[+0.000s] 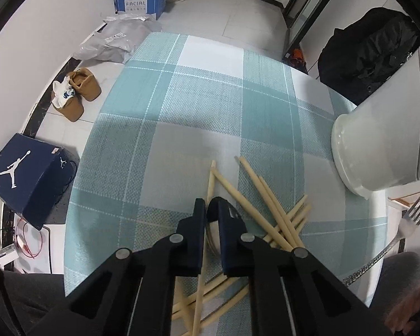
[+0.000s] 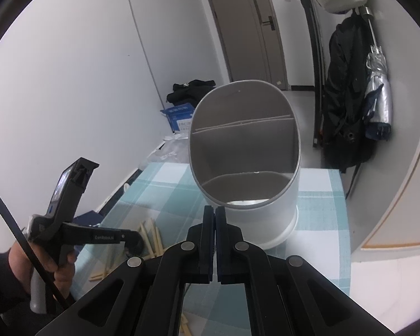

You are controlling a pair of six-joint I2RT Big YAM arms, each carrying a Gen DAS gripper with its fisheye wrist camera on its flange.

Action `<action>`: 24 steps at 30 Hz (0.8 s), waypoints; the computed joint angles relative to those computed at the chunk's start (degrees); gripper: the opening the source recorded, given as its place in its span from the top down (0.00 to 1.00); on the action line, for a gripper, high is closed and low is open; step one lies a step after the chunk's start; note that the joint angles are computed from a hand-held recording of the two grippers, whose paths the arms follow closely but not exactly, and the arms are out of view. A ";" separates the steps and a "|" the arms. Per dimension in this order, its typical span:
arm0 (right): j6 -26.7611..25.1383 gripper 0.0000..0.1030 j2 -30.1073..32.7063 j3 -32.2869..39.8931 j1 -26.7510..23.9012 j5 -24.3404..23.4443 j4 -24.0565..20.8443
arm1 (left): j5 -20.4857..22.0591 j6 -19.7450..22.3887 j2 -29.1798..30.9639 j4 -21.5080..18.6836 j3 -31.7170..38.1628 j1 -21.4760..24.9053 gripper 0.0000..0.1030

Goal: Organize utensils
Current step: 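Close the left gripper on one wooden chopstick and lift it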

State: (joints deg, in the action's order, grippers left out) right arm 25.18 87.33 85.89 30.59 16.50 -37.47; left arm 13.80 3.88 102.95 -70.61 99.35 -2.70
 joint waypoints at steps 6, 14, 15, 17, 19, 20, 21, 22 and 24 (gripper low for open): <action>0.55 0.99 -0.06 -0.09 0.11 0.48 0.09 | -0.60 -0.01 0.19 -1.72 0.77 0.60 0.94; 0.62 0.99 -0.26 -0.19 0.25 1.09 -0.07 | -0.74 -0.53 1.82 -3.01 3.48 0.91 0.93; 0.62 0.99 -0.27 -0.18 0.29 1.21 -0.08 | -0.68 -0.57 2.05 -3.07 3.77 1.00 0.93; 0.60 0.99 -0.33 -0.24 0.38 1.47 -0.01 | -0.57 -0.78 2.82 -3.76 4.88 1.08 0.93; 0.57 0.99 -0.33 -0.21 0.47 1.69 -0.02 | -0.23 -0.85 3.53 -4.47 5.93 1.13 0.88; 0.56 0.99 -0.35 -0.27 0.49 1.71 0.05 | -0.34 -0.92 4.06 -4.87 6.66 1.04 0.86; 0.57 0.99 -0.34 -0.28 0.51 1.78 0.09 | -0.44 -0.88 4.38 -4.98 7.08 1.02 0.83; 0.62 0.99 -0.30 -0.24 0.55 1.86 0.10 | -0.52 -0.73 4.71 -4.91 7.45 1.03 0.83; 0.63 0.99 -0.26 -0.18 0.55 1.87 0.09 | -1.65 -0.44 5.63 -5.17 8.43 0.71 0.83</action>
